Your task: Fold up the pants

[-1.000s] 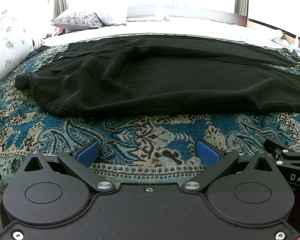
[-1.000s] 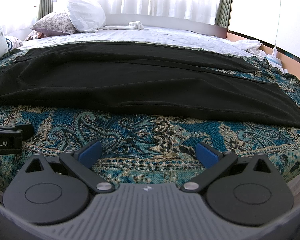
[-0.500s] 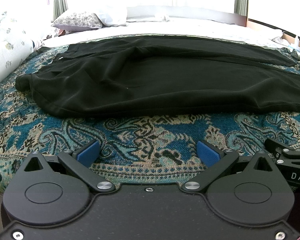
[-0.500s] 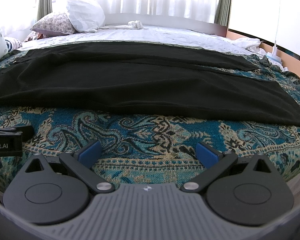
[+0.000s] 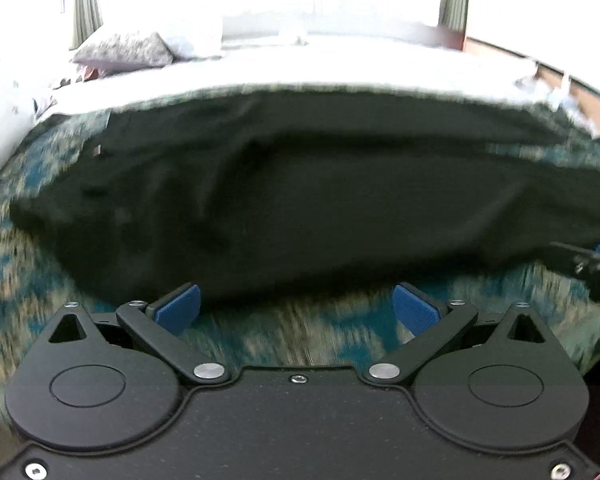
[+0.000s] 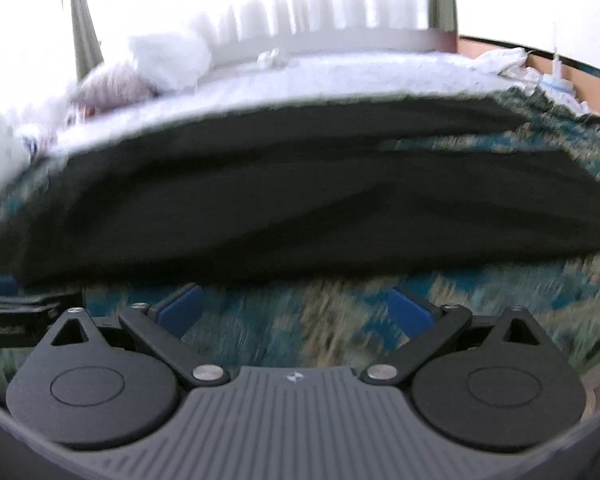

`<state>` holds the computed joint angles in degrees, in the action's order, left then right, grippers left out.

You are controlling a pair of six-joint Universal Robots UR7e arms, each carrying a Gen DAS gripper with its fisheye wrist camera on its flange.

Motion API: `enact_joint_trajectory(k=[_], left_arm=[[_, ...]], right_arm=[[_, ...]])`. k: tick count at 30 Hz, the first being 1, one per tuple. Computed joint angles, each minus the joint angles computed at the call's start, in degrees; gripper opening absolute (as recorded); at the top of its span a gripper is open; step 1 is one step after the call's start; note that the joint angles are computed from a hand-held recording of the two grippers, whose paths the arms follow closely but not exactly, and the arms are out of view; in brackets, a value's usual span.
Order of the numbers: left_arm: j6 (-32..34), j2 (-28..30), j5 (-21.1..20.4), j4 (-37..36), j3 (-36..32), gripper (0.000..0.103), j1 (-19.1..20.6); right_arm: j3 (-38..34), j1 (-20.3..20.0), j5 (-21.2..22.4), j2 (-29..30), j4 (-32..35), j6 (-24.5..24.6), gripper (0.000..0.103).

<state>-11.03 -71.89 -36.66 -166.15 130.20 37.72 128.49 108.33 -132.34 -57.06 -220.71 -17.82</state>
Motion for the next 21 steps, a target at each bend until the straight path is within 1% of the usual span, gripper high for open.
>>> enact_joint_trajectory(k=[3,5,7,8,9,11,13,16,17,19,20,21], left_arm=[[4.3,0.7,0.4,-2.5,-4.6,0.103,1.9],[7.2,1.8,-0.1,-4.7,-8.7,0.103,3.8],[9.7,3.6,-0.7,-6.2,-13.2,0.103,5.8],[10.5,4.7,-0.9,-5.9,-15.8,0.103,6.7],[11.3,6.0,-1.4,-4.7,-19.0,0.103,8.0],[10.4,8.9,-1.6,-0.2,-25.8,0.103,10.5],[7.6,12.3,-1.5,5.3,-33.3,0.103,12.8],[2.4,18.3,-0.6,12.2,-44.1,0.103,15.9],[1.1,20.2,0.3,13.0,-46.9,0.103,16.8],[-2.9,25.4,4.7,15.3,-54.3,0.103,18.4],[-4.8,27.0,6.5,16.3,-56.4,0.103,18.7],[-6.0,29.6,7.8,17.3,-60.2,0.103,19.6]], right_arm=[[-4.3,-0.8,-2.2,-1.0,-1.3,-3.5,0.103],[-7.0,-1.5,-2.7,-1.3,-2.0,-5.5,0.103],[-9.8,-2.6,-2.2,-1.8,-1.1,-5.9,0.103],[-11.6,-3.4,-1.7,-2.2,0.7,-5.2,0.103],[-13.5,-4.1,-1.4,-2.3,3.2,-4.0,0.103],[-17.8,-5.7,-0.8,-3.0,11.1,0.5,0.103],[-23.1,-7.1,-0.8,-2.5,18.9,5.7,0.103],[-31.8,-9.2,-2.1,0.5,27.1,12.5,0.103],[-34.1,-9.7,-2.6,1.5,29.0,14.5,0.103],[-40.7,-11.0,-3.8,4.9,33.7,19.5,0.103],[-44.2,-11.7,-4.3,7.0,34.9,20.8,0.103],[-47.8,-12.3,-4.9,9.3,35.6,21.2,0.103]])
